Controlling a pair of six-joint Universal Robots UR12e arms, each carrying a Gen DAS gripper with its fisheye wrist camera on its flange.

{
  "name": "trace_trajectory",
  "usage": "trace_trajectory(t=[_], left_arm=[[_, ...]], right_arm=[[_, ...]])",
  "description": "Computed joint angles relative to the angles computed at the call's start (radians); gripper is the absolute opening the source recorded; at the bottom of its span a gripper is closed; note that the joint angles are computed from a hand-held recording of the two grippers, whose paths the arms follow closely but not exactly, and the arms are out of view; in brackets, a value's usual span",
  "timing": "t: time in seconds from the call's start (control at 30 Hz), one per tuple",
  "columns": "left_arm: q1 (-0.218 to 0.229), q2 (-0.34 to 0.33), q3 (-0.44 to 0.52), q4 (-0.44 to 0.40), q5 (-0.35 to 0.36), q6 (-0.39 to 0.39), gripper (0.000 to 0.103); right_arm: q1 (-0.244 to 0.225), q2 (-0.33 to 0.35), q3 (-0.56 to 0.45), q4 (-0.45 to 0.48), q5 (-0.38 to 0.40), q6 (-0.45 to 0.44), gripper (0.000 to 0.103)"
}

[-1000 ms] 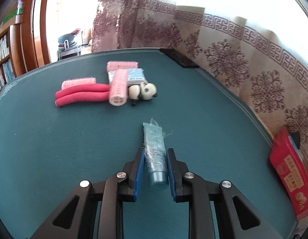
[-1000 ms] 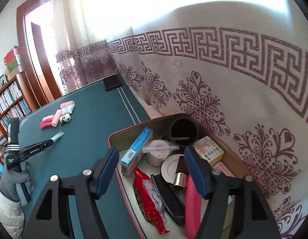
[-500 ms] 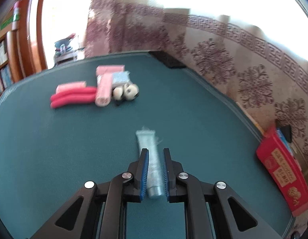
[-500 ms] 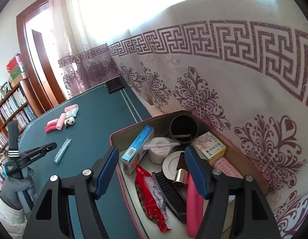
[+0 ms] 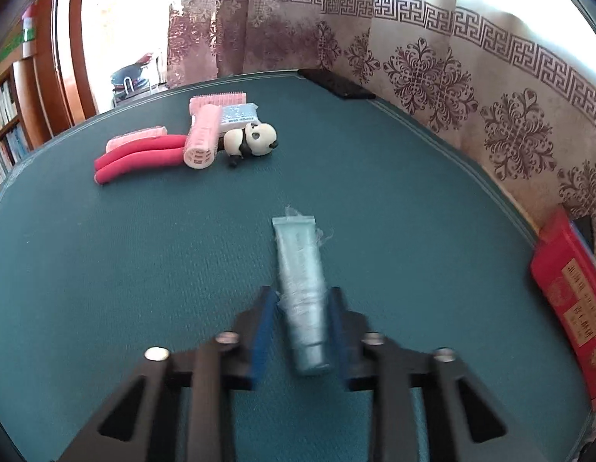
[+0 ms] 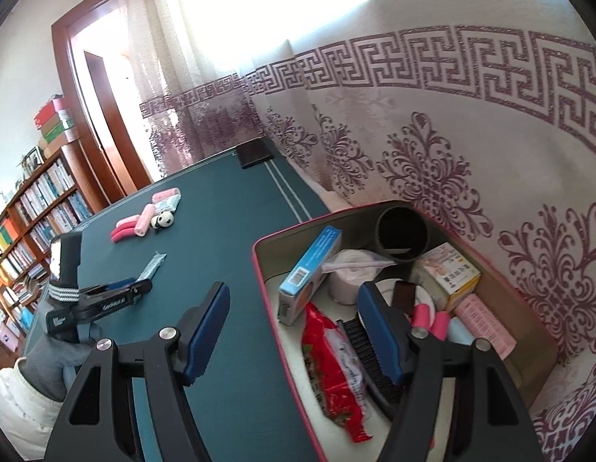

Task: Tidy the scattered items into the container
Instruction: 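Carry the blue tube to the red box and open the left tool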

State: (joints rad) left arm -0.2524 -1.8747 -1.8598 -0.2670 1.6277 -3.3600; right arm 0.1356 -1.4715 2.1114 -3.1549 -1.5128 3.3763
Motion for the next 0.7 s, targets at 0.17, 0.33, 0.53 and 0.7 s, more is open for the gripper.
trace_trajectory(t=[0.17,0.33,0.53,0.7], left_arm=[[-0.004,0.016,-0.015,0.037,-0.012,-0.011,0.023],[-0.02,0.036,-0.016,0.093,-0.043,0.017,0.023],[-0.045,0.043,0.002,0.128,-0.072,0.062,0.022],[-0.065,0.04,0.031,0.132,-0.119,0.088,0.016]], right_arm=[[0.003,-0.001,0.002,-0.022,-0.009,-0.011,0.073],[-0.004,-0.006,0.009,-0.034,-0.013,-0.002,0.073],[-0.011,-0.014,0.018,-0.045,-0.012,0.003,0.073],[-0.021,-0.024,0.03,-0.065,-0.014,0.008,0.073]])
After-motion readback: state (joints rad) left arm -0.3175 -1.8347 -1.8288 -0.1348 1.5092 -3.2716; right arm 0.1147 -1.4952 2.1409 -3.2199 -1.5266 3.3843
